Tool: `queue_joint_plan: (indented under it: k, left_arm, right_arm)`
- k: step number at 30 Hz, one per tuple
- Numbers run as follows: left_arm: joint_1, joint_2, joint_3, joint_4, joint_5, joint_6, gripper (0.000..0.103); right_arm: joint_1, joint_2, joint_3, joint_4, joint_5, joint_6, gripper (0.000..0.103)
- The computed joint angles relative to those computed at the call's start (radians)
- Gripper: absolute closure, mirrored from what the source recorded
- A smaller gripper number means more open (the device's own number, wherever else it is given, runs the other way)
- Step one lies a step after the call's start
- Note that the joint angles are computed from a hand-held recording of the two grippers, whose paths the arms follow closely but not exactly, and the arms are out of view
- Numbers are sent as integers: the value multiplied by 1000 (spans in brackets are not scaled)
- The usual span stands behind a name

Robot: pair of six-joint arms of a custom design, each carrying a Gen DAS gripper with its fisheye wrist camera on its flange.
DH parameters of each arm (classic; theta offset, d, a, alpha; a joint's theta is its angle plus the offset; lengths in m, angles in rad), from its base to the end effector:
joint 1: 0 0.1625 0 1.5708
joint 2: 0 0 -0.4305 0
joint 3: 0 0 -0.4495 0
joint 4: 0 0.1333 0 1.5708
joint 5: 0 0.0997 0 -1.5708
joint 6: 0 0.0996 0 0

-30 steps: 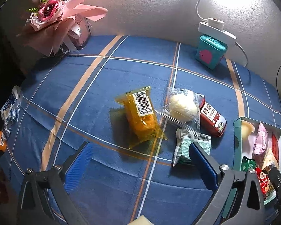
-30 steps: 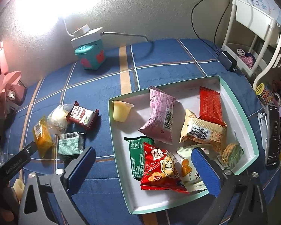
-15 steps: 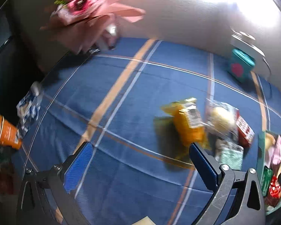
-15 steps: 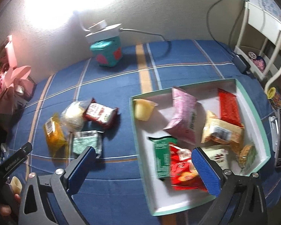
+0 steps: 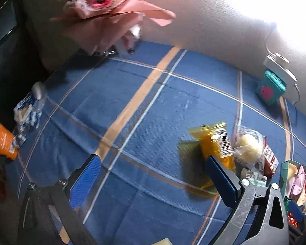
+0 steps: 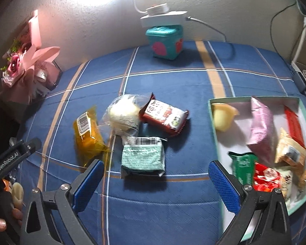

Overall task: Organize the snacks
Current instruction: 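Move both open tools back over the loose snacks beside the tray, then grasp the yellow-orange cake with the left tool while the right tool grasps the green-white packet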

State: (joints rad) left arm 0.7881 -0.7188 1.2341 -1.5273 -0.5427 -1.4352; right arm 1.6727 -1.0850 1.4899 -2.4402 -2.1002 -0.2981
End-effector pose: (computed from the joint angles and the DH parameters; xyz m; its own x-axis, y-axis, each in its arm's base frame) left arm -0.3897 -0.7018 0.1280 -0.5987 -0.5029 -0.6235 0.0352 0.7611 -0.6477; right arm 0.1580 -0.7295 0.3339 -0.8160 -0.1300 0.5632 -0.3459 0.8905 -0.2956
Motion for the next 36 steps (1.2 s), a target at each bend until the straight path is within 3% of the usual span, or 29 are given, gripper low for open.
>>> queue_joint_plan:
  k: [4, 11, 14, 16, 20, 22, 28, 30, 32, 33, 36]
  left_arm:
    - [14, 21, 12, -199, -14, 179, 1]
    - [46, 72, -5, -371, -74, 337, 1]
    - [56, 88, -12, -416, -94, 371, 5]
    - [58, 103, -28, -417, -93, 384, 13]
    - [62, 115, -34, -438, -107, 414, 15]
    - [63, 121, -39, -435, -114, 419, 26]
    - [63, 128, -40, -453, -137, 447, 32]
    - [61, 135, -53, -431, -138, 449, 34]
    - [59, 137, -54, -437, -145, 460, 45]
    - [59, 136, -53, -447, -153, 466, 60]
    - [55, 140, -64, -413, -149, 454, 65]
  right_arm:
    - [-9, 29, -13, -13, 8, -4, 0]
    - [-16, 69, -31, -38, 6, -26, 3]
    - [-16, 82, -34, -37, -5, -38, 6]
    - [-17, 89, -37, -33, -11, -38, 9]
    - [-19, 103, -45, -15, -13, -38, 15]
    - [-19, 107, -47, -9, -16, -39, 19]
    - [-18, 108, -46, 17, -20, -32, 39]
    - [-16, 108, -45, 19, -26, -33, 40]
    - [-15, 105, -46, 26, -25, -31, 43]
    - [-14, 105, -46, 28, -27, -28, 43]
    - [-12, 105, -49, 35, -37, -16, 44]
